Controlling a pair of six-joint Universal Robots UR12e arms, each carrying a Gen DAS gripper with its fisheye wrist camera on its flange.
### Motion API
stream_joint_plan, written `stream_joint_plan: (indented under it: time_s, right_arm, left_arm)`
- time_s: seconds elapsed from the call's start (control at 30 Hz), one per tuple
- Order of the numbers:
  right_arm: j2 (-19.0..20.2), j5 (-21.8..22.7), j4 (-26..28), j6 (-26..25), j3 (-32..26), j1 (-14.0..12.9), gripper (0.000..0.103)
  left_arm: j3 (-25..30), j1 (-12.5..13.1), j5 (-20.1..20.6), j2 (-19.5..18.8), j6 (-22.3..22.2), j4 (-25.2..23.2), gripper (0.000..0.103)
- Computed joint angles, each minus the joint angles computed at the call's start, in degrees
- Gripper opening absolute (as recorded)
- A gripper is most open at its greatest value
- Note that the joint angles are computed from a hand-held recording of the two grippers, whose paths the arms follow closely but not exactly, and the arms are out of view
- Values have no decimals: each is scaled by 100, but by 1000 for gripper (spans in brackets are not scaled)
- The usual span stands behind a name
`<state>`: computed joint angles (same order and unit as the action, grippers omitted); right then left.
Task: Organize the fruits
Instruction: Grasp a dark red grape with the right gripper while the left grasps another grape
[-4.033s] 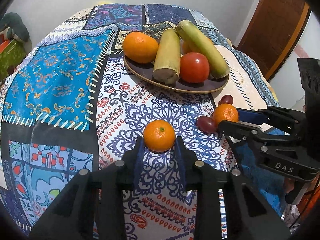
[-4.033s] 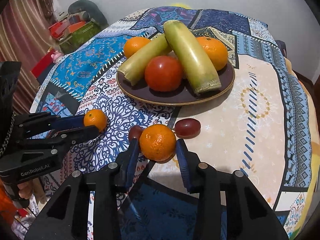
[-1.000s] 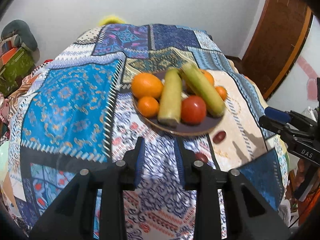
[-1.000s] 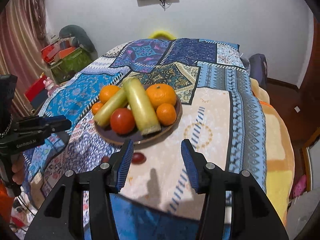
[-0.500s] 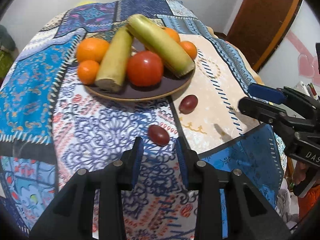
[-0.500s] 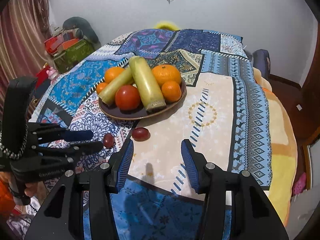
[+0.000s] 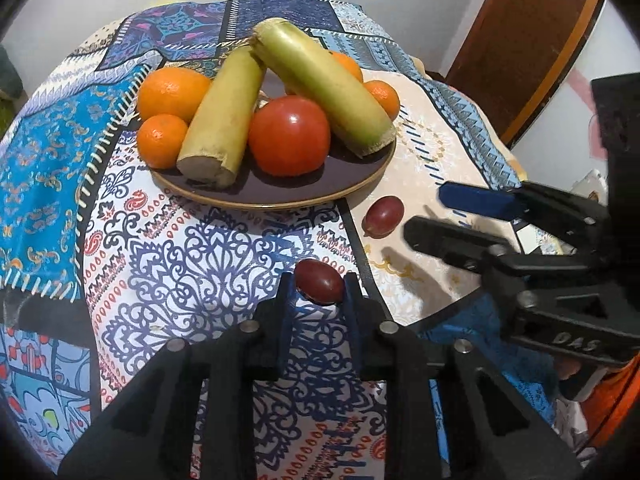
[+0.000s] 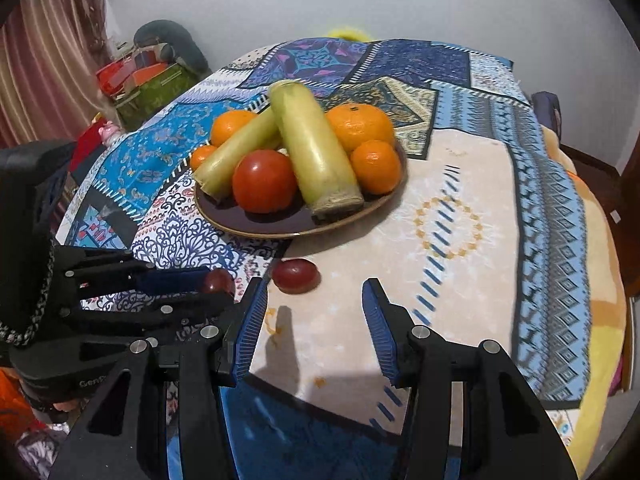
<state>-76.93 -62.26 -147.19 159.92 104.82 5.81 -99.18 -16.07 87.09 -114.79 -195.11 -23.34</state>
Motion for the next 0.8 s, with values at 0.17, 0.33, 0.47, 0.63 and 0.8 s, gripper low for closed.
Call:
stream_joint_plan:
  time_s: [0.17,0.33,0.47,0.63,0.8]
  right_arm:
    - [83,-38,52,-70,-61,86,46]
    - [156,-138,40,6,-96,125,35]
    - [168,21,38,27,-90,100,27]
    - [152,-19,-11,-26,-83,131,26]
    - [81,85,-86,14,-49,87,26]
  left_arm:
    - [-122,44,73,86,-53,192,23]
    - [-191,69,207,169,-91,360,23]
    - [-209,90,251,208,-111,476,23]
    - [-193,118,254,219,-167,599,23]
    - [-166,145,183,219,-187,734,23]
